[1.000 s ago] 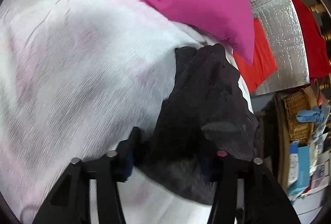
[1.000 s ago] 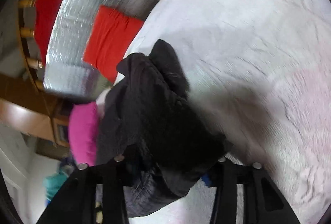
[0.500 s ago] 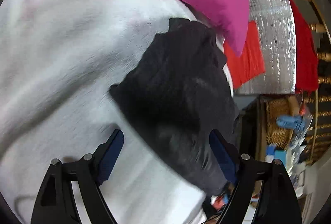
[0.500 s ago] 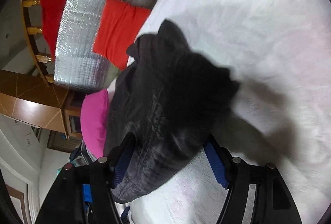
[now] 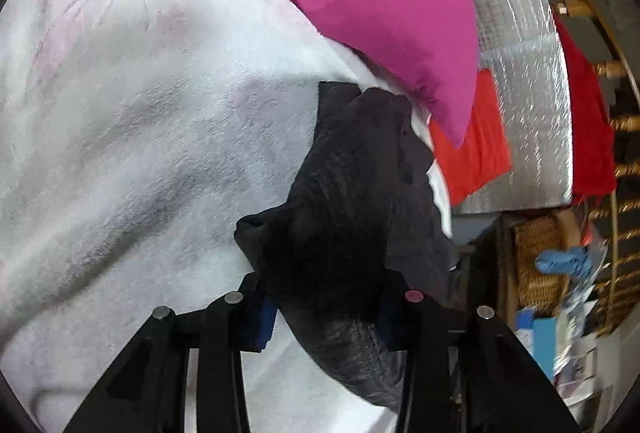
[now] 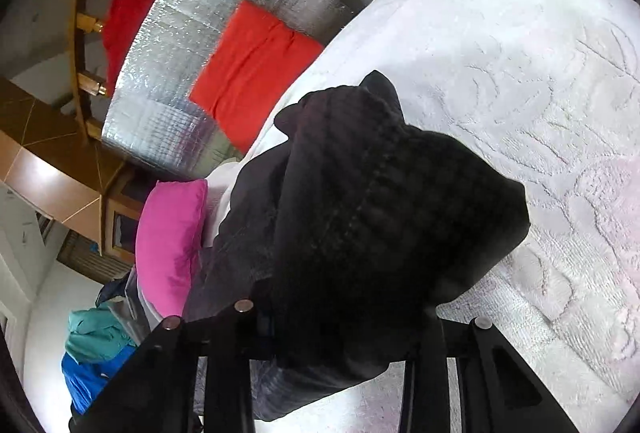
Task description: Fold large clothes
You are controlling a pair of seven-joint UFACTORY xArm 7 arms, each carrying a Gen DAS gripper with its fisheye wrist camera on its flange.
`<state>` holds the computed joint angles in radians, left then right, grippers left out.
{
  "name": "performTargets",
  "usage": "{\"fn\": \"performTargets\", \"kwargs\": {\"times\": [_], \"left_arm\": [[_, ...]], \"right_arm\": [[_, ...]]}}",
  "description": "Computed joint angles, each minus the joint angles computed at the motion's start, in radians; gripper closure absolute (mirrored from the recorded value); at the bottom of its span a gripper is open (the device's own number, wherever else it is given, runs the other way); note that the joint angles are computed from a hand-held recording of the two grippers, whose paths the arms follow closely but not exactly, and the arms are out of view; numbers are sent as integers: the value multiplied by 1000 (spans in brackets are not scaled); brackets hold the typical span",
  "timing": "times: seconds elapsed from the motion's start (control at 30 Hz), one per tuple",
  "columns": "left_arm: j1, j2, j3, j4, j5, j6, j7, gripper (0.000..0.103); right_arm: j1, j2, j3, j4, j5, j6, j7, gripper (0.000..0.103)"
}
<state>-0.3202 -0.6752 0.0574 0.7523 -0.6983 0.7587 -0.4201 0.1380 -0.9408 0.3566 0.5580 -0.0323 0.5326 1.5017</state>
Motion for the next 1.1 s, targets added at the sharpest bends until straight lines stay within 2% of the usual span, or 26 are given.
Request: {"fn": "performTargets", "kwargs": {"times": [0.03,0.1,0.17,0.2,0.23,0.33,0.43,0.47,0.57,0.63,0.67,0.77,0.87,0.97,1.1], "left_arm": [[1,14,0,6,9,16,-5,62],[-2,30,16,7,3,48,4,55],[-3,10,39,-4,-25,78,18,53],[9,2,40,5,-11,111,12,48],[23,-10,43,23,22,159,14,46],[69,-40,31,90,144,256,64,39],[116,-55,-1,150,246,228,121,33],[130,-46,-16,172,273,202,128,27],[114,33,-25,244,286,148,158,25],[106,76,-43,267,295,127,169,25],[107,112,-70,282,317,100,170,25],[110,178,-120,289,386,76,164,25],[126,268,-158,312,467,177,125,22],[102,249,-118,259,402,136,147,21],[103,244,-93,304,402,186,203,21]], "right_arm": [[18,19,-14,1,15,23,-7,67],[52,6,-39,-31,41,15,-15,63],[76,-28,-67,-38,68,45,-16,52],[84,-49,-76,-42,81,62,-15,39],[86,-82,-79,-50,86,76,-14,34],[90,-184,-101,-33,66,198,-77,34],[36,-267,-94,6,14,313,-140,34],[18,-303,-96,3,0,331,-158,34],[-23,-284,-111,16,-1,298,-206,39],[-51,-210,-97,58,-21,291,-256,70],[-62,-180,-86,74,-33,289,-279,75],[-63,-117,-81,67,-33,259,-318,75],[-67,-27,-83,66,-16,322,-325,76],[-56,-50,-116,6,24,281,-286,76],[-64,-78,-121,45,1,290,-301,75]]}}
